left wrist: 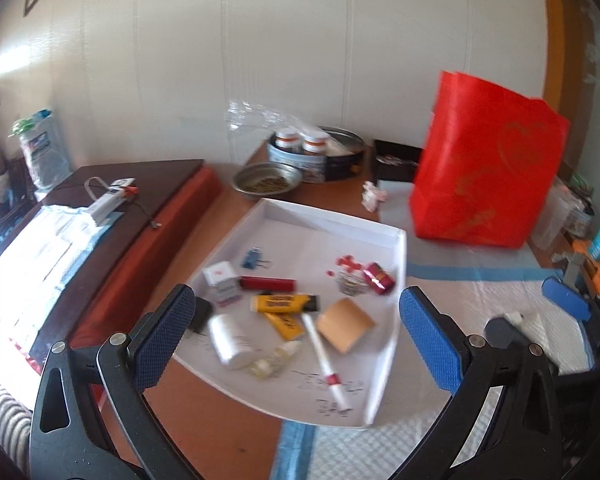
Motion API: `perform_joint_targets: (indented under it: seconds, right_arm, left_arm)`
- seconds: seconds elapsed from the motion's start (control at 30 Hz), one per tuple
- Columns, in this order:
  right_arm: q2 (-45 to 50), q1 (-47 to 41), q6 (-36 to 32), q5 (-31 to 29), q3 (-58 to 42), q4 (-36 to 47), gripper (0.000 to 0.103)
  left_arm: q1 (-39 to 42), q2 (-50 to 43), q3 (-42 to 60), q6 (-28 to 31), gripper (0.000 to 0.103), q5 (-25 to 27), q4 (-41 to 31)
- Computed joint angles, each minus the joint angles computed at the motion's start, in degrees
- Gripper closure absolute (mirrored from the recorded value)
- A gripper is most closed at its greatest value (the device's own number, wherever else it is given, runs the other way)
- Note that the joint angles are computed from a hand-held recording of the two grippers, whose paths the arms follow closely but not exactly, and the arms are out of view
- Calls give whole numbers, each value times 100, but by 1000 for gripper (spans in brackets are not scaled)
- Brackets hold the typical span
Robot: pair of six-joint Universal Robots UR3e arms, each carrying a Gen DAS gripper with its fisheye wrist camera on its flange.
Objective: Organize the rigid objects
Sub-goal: 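Withdraw both tools from the tray back over the pad, then grasp the orange with the left tool while the right tool grasps the white charger plug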
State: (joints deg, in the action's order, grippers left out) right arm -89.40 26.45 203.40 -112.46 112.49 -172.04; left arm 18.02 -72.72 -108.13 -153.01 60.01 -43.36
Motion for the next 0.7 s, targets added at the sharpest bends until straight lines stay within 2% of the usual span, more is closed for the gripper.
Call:
perform_joint_targets:
  seconds: [0.2,0.27,0.33,0.4,0.6,0.67,0.7]
  right_arm:
    - [-1261,-940,-9,101,1335,-131,0]
    - [-1812,-1607,-128,548,1946,-279,0]
    - [-2332,-2222,-248,944,2349,-86,0]
    - [-2996,-3008,-502,1492,2714,414,0]
    - [-4315,-4908,-1350,3019,3459,1453,0]
    - [-4250,-5243,-1629,3445,3671,1376,5]
    - [-4012,-5230,-1695,3483,3711,1196,10]
  left_arm:
    - [-1181,-401,-7,-224,0,389,129]
    - [-1615,-622,-17,-283,0,490,221]
    - [-2006,-857,-16,-357,0,597,309]
    - [-2379,-1132,-25,-367,0,570,388]
    - [-3488,-2048,127,-329,0,1165,805]
    - [-3693,-2256,184,-322,0,1311,883]
    - [-3744,-2309,184,-286,0,1295,908]
